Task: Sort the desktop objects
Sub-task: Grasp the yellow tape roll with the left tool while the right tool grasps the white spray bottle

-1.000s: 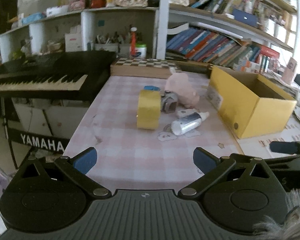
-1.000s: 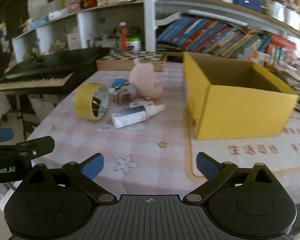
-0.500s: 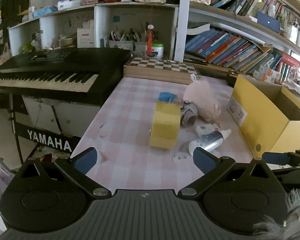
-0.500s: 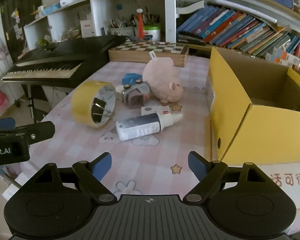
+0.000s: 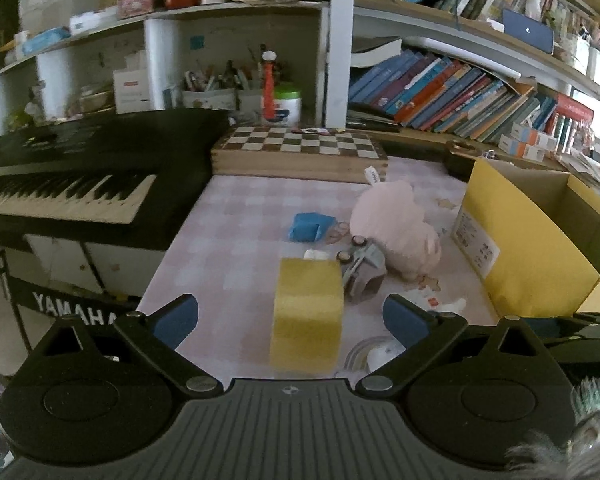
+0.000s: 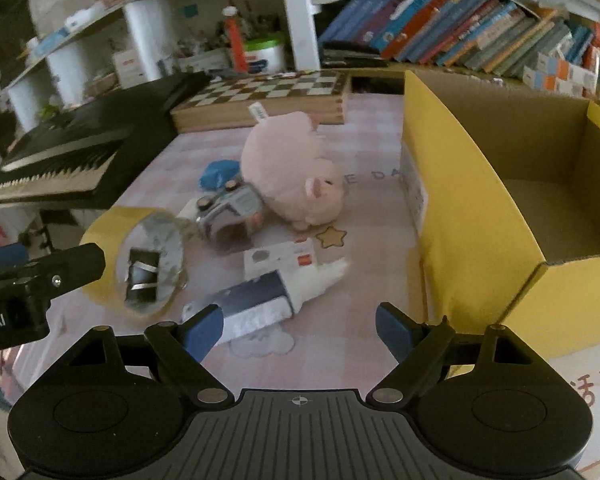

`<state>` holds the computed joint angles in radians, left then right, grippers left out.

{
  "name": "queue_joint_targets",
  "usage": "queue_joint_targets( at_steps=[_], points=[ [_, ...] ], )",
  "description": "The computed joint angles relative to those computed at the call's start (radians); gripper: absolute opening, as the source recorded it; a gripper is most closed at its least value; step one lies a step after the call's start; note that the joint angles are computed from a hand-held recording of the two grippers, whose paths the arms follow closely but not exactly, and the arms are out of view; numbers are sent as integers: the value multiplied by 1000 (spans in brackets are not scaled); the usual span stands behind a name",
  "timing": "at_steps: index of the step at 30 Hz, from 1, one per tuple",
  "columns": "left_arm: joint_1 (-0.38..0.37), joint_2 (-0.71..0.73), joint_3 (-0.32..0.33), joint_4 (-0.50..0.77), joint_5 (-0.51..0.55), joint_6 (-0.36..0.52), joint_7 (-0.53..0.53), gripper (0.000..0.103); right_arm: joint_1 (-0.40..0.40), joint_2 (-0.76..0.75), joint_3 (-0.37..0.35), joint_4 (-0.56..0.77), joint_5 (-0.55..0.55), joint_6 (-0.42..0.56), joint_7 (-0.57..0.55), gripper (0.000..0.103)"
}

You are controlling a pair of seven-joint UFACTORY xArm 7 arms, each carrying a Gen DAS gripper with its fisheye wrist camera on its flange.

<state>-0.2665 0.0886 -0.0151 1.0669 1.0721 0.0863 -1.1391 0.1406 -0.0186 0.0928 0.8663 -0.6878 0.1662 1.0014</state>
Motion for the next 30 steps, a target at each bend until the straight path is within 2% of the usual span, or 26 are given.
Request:
queue_joint_targets(
  at_steps=[3, 5, 9, 13, 17, 21, 25, 26, 27, 30],
  points=[
    [7, 43, -9, 40, -83, -12, 102, 98, -10, 21, -14, 23, -47, -6, 99, 85],
    [11, 68, -16, 57, -174, -24, 202, 97, -9, 36, -24, 39, -34, -5, 119, 85],
    [32, 110, -55, 82, -356, -7, 392, 87, 6, 68, -40, 69, -6, -4, 121, 85],
    [41, 138, -84, 99, -496, 38, 538, 75, 20, 111, -36, 106, 159, 24, -6, 85],
    [22, 142, -75, 100, -588, 77, 619, 63, 36, 148, -29, 123, 312, 33, -146, 86],
    [3, 131, -54, 75, -676, 82, 674, 56, 55, 145, -31, 118, 352, 47, -291, 87],
    [29, 124, -98, 53, -833, 87, 811, 40, 46, 122, -13, 89, 427, 47, -494, 85],
    [22, 122, -95, 50, -849, 88, 827, 40, 45, 115, -12, 79, 442, 45, -532, 84],
    [17, 119, -94, 44, -865, 86, 843, 39, 45, 105, -15, 66, 444, 41, -560, 83],
    [5, 110, -92, 31, -904, 84, 877, 38, 48, 61, -37, 14, 392, 32, -548, 83]
  ],
)
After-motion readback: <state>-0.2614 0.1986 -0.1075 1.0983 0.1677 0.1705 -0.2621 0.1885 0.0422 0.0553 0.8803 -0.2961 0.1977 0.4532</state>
